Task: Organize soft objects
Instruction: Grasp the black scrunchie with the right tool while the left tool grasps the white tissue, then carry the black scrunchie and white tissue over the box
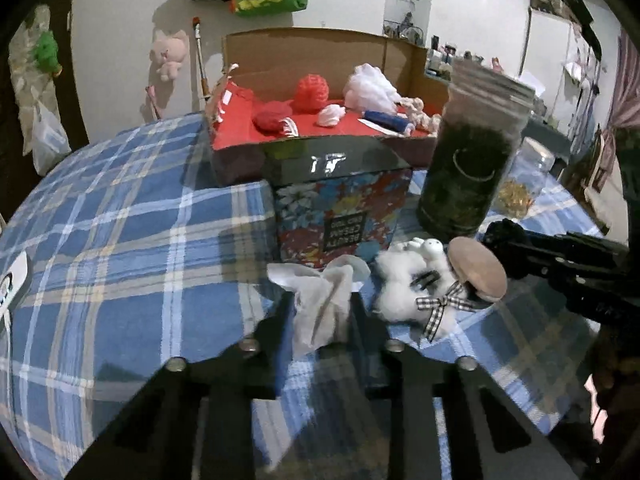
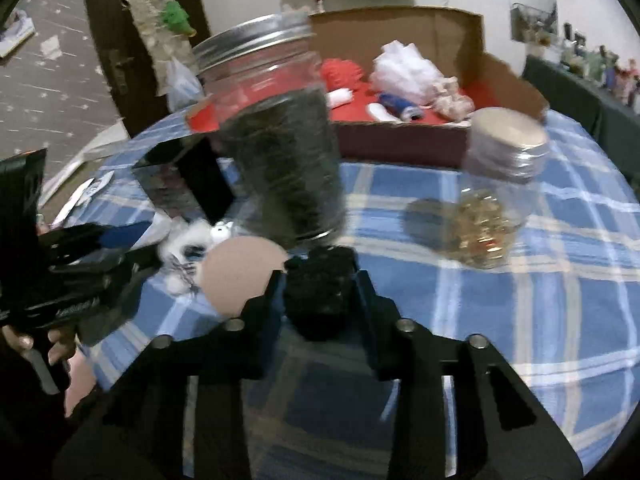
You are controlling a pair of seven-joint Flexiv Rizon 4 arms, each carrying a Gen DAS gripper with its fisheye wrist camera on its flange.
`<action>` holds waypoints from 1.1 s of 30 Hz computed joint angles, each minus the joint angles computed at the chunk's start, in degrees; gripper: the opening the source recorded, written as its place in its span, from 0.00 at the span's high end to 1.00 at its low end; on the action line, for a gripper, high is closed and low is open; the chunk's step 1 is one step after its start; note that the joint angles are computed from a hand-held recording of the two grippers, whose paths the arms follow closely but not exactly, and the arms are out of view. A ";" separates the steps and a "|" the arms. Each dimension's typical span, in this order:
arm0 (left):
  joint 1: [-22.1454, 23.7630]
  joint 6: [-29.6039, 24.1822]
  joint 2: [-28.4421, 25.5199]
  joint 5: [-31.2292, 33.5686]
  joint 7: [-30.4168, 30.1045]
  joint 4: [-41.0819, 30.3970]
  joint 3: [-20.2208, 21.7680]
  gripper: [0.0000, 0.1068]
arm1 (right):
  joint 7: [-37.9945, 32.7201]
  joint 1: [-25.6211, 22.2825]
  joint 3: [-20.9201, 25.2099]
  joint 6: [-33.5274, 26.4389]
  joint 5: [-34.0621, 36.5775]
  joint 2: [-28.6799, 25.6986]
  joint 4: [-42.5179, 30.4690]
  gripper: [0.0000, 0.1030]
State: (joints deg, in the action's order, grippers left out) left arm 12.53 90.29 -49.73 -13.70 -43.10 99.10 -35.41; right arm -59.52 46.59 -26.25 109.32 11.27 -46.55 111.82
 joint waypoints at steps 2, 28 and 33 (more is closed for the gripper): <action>2.04 -0.28 0.09 -0.35 0.08 0.99 -2.14 0.83 | -0.28 2.63 -2.53 1.51 1.51 -0.83 0.62 0.72; 7.00 -2.18 -4.27 3.70 6.39 3.52 -15.80 0.84 | -11.04 -1.31 6.30 9.93 11.66 1.93 0.87 0.72; 7.16 -1.89 -4.15 3.09 6.96 3.84 -16.05 0.84 | -11.74 -2.32 7.60 10.14 11.66 2.06 0.53 0.72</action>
State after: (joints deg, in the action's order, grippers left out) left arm 19.69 88.40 -53.88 -10.60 -36.14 102.94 -51.46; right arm -71.26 44.27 -18.65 119.46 22.93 -44.49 112.35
